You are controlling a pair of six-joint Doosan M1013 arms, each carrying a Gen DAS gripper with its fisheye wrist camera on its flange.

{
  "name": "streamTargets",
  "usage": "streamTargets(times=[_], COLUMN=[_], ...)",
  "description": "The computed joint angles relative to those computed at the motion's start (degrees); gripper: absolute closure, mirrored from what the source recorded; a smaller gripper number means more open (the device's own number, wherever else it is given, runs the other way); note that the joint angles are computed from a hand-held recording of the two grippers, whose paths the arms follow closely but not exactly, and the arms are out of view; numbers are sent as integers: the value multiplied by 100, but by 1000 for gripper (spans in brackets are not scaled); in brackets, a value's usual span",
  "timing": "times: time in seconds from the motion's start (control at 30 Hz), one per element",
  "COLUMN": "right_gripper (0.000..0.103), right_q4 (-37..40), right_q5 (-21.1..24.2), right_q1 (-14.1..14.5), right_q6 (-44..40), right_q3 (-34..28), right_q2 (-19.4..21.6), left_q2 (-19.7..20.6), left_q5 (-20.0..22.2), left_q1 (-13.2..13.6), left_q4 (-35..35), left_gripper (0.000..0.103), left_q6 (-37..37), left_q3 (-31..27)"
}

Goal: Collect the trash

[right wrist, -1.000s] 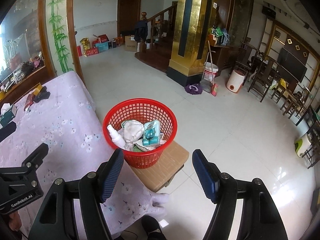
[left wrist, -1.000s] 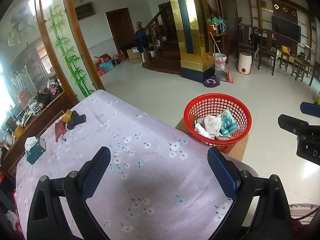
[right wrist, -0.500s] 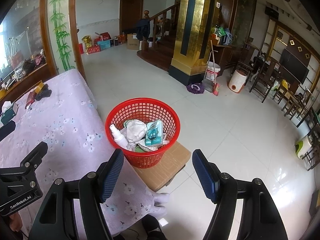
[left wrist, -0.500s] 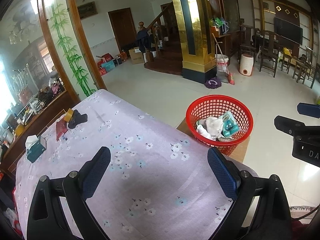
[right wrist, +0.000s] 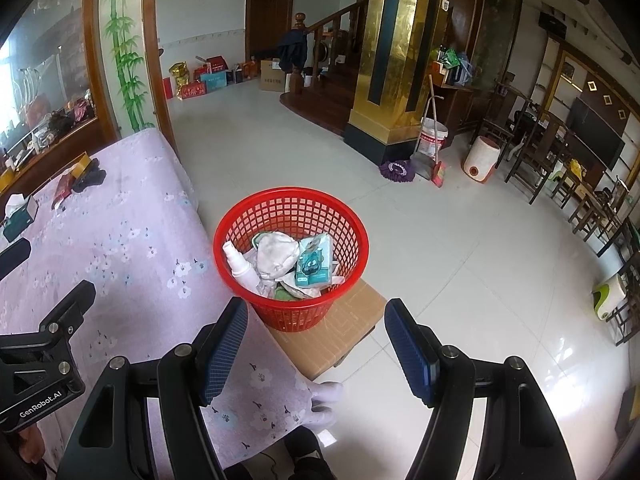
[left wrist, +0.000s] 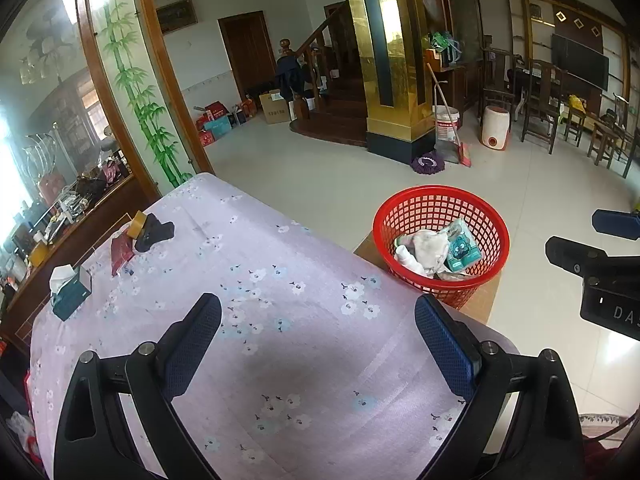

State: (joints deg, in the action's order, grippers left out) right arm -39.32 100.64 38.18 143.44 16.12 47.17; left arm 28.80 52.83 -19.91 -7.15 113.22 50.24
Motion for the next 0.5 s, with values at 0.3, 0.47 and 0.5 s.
streamTargets(times=[0.3, 0.47, 0.5], right_gripper=[28, 28, 28], right_q4=[31, 55, 67], right_q5=[88, 85, 87], right_q1=[-17, -21, -25], right_q6=[-26, -20, -26], right_q3=[-129, -122, -130], right_q2=[72, 76, 82], left_q2=[14, 15, 17], left_q5=[30, 39, 44], left_q1=[1, -7, -9], left_q4=[-51, -12, -11], left_gripper=[6, 6, 6], left_q6=[28, -23, -28], left_q3=[-21, -23, -26])
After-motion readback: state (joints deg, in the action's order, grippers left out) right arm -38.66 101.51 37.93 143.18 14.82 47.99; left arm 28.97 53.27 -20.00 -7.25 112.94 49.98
